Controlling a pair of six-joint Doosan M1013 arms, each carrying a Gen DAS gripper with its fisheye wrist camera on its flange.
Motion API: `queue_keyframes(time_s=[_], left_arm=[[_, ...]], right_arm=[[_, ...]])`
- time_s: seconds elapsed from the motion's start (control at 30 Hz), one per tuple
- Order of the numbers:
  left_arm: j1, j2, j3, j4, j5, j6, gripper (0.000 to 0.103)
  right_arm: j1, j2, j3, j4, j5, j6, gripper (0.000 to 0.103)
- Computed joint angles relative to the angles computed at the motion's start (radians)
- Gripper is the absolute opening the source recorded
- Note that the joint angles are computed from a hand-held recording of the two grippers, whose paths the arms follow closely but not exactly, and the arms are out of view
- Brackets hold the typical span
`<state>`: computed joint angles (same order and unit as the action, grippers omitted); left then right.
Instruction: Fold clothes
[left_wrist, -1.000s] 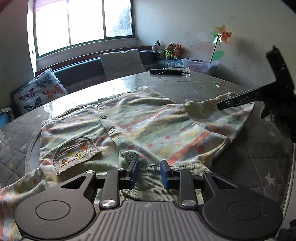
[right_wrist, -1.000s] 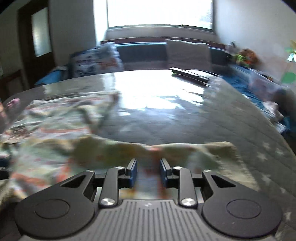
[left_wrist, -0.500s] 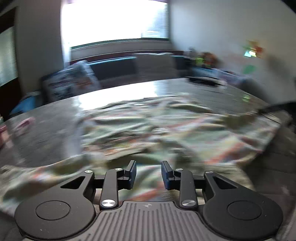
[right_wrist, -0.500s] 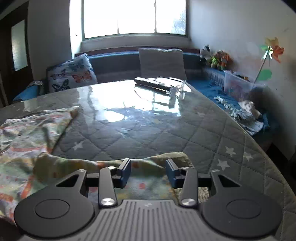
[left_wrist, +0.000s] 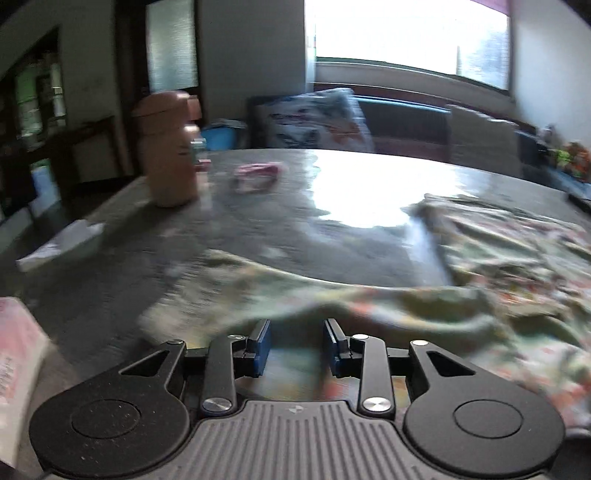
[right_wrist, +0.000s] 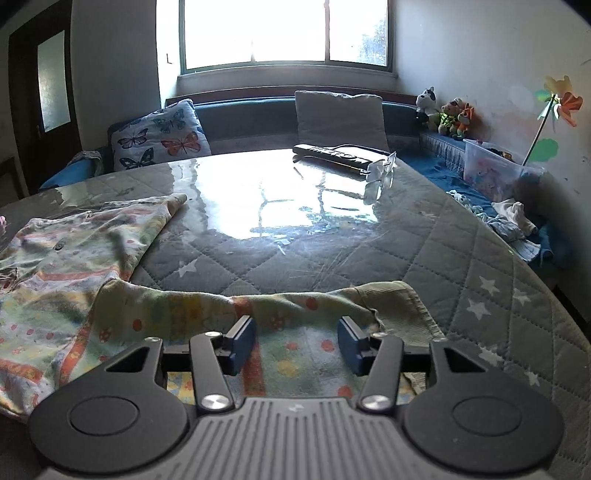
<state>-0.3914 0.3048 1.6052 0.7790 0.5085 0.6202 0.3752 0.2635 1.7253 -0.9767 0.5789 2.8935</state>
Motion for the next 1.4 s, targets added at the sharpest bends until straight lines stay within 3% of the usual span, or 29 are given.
queue_keyframes(time_s=[0.13,0.33,0.4,0.6,0.9,1.1,1.4], left_arm=[[0.016,0.013,-0.021,0.044,0.061,-0.061,0.038],[0.007,0.024,-0.031,0.104,0.081,-0.052,0.039],[0.007,0.033,-0.037,0.129,0.087,-0.068,0.041],[0.01,0.047,-0.077,0.083,0.138,-0.055,0.04],[-0.055,-0.022,-0.002,0.084,-0.006,-0.009,0.046],[-0.107,-0.034,0.008,-0.079,-0.107,0.201,0.046],[-0.167,0.0,-0.007,-0.239,-0.161,0.49,0.046]], right_arm=[[0.002,0.003,-0.006,0.002,0.011,-0.001,0.054],[0.003,0.002,-0.003,0.02,-0.01,-0.033,0.057],[0.002,0.004,-0.004,0.019,-0.004,-0.035,0.064],[-0.001,-0.004,-0.004,0.014,0.013,-0.014,0.065],[0.01,-0.032,0.021,0.008,-0.011,0.012,0.065],[0.015,-0.042,0.033,-0.009,-0.011,0.05,0.065],[0.021,-0.064,0.059,-0.04,0.003,0.112,0.065]])
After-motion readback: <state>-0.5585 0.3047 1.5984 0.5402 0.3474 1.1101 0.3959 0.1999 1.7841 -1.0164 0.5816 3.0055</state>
